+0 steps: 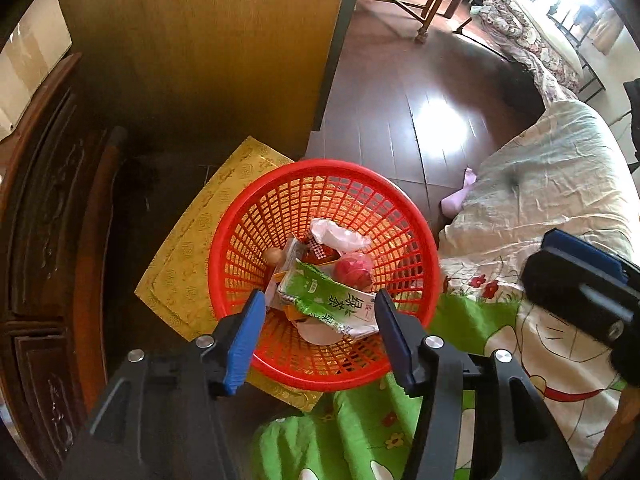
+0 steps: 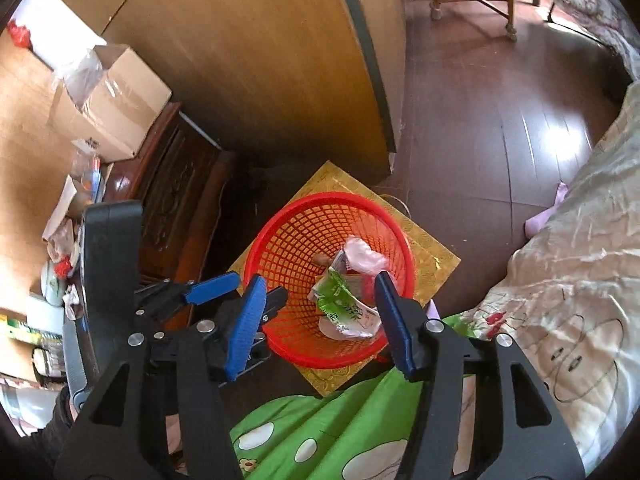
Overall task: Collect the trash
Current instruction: 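Swing both tools back over the quilt toward the remaining trash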
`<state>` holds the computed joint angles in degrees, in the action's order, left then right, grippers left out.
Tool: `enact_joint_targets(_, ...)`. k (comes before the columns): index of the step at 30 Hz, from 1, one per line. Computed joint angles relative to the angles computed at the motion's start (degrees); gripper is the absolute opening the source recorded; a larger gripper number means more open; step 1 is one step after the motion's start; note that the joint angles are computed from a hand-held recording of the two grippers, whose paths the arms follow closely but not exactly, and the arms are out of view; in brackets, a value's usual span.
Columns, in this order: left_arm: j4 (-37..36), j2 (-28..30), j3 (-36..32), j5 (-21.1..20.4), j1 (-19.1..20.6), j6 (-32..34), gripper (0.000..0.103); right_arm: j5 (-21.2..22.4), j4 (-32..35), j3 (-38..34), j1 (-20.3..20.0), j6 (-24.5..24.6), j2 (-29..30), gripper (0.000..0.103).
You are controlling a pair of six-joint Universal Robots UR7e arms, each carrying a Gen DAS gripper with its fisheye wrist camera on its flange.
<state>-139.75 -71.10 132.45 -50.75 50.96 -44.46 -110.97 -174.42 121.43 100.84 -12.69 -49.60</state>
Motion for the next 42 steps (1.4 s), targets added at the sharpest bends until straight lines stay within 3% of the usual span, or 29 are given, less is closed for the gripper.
enact_joint_targets(10,1.96,2.38,-2.67,0.36,-5.74,0.51,0.063,-3.36,-5.04,6.87,-0.62,-0.82,-11.45,0.062)
enact_joint_targets(19,0.68,8.62,-7.83,0.1,-13.43,3.55,0.074,-4.14,-12.51,16.56,-6.7,-5.47,-27.58,0.07)
enact_joint_targets(27,-0.91,18.0,-15.19,-1.93,-18.57,6.58,0.079,-1.39,-16.43,22.25,-16.6,-10.51,-40.26,0.071)
enact_joint_targets(35,-2.62,28.2,-23.67,-4.48,-22.22,10.55,0.083,8.91,-15.85,25.28,-31.04,-11.34,-53.92,0.078)
enact_joint_targets(42,-3.05,36.73,-31.22,-7.45,-23.77,12.31,0.084,14.83,-15.1,25.08,-41.34,-10.98,-59.22,0.078)
